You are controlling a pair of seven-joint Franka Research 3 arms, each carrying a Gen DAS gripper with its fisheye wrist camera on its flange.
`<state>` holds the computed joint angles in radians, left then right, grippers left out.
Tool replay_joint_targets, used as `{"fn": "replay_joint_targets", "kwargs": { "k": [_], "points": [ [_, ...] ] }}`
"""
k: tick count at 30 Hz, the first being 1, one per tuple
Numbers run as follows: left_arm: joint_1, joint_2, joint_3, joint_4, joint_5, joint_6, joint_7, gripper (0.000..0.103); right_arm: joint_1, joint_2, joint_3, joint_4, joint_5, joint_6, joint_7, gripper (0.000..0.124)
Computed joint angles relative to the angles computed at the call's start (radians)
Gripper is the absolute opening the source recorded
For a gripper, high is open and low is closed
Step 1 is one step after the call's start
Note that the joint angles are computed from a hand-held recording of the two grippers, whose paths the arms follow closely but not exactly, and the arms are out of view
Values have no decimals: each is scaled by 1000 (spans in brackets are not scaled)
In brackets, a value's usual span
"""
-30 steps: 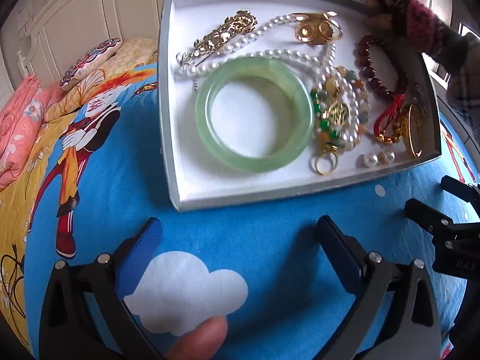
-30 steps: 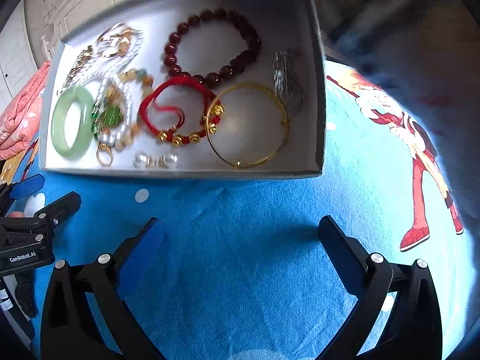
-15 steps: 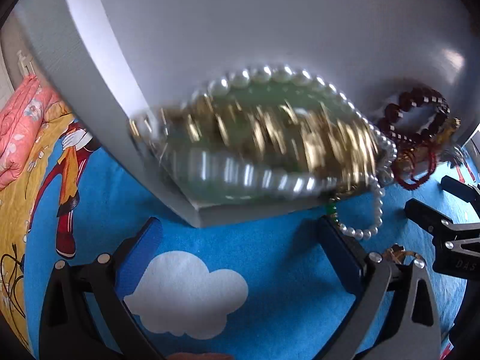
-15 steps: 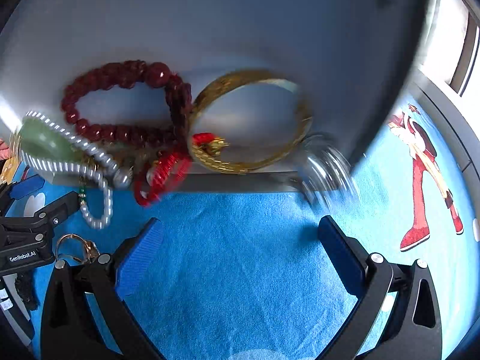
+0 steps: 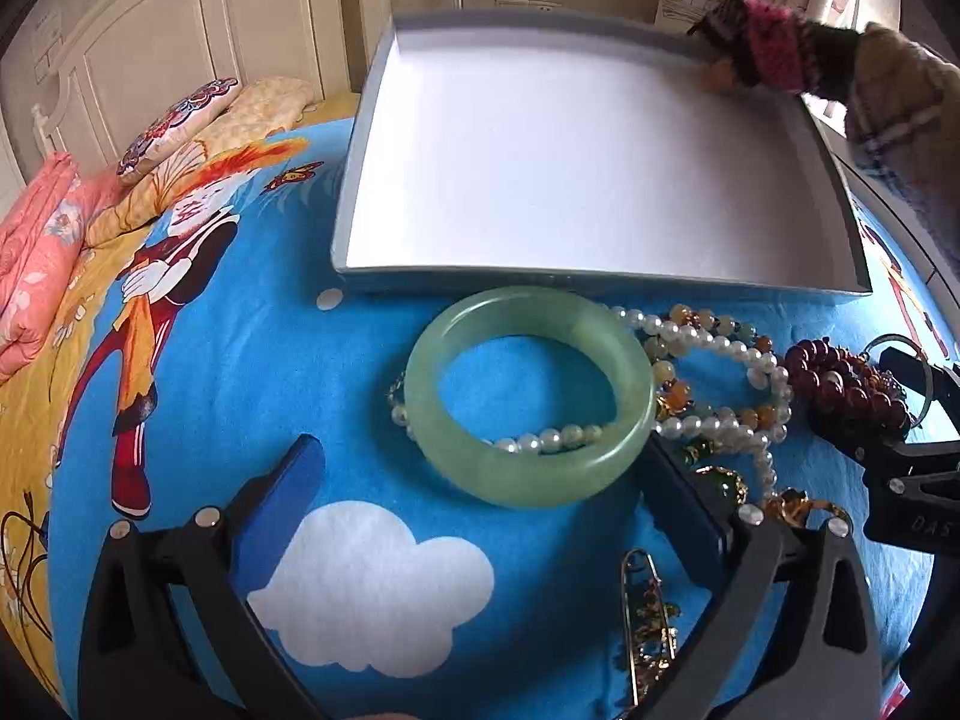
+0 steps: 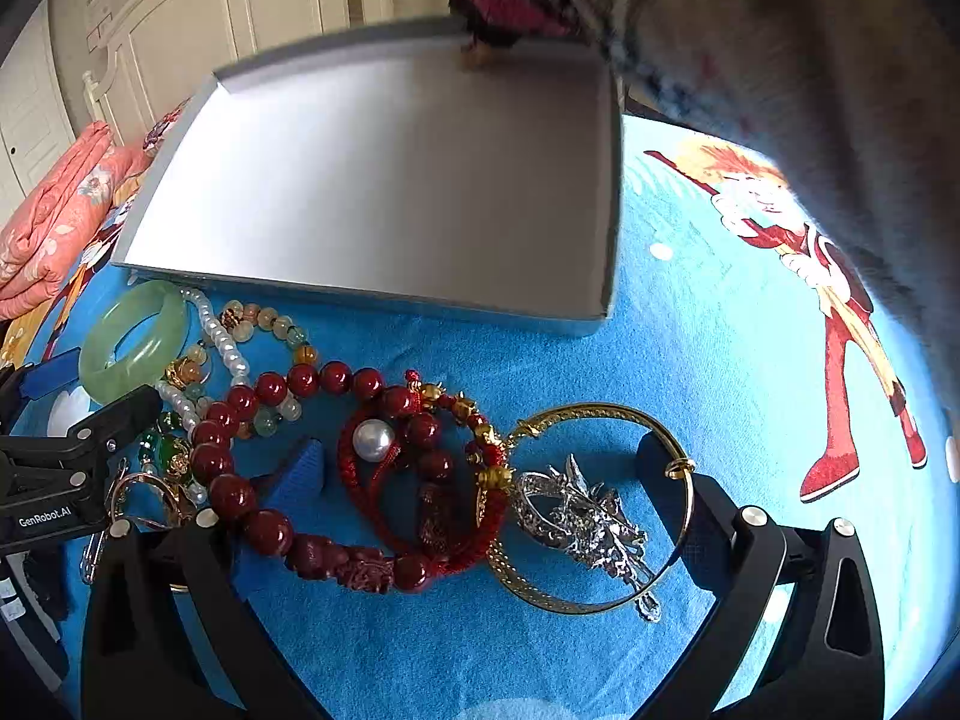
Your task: Organize jewelry
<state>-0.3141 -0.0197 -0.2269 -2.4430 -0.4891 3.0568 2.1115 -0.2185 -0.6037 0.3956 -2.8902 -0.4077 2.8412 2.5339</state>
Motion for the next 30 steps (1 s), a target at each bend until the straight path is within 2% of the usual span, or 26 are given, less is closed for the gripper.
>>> {"fn": "replay_joint_targets", "kwargs": {
  "k": [30],
  "points": [
    [0, -2, 3, -3, -15, -1, 18, 101, 2, 0, -2, 0, -1, 0, 1, 99]
  ]
}}
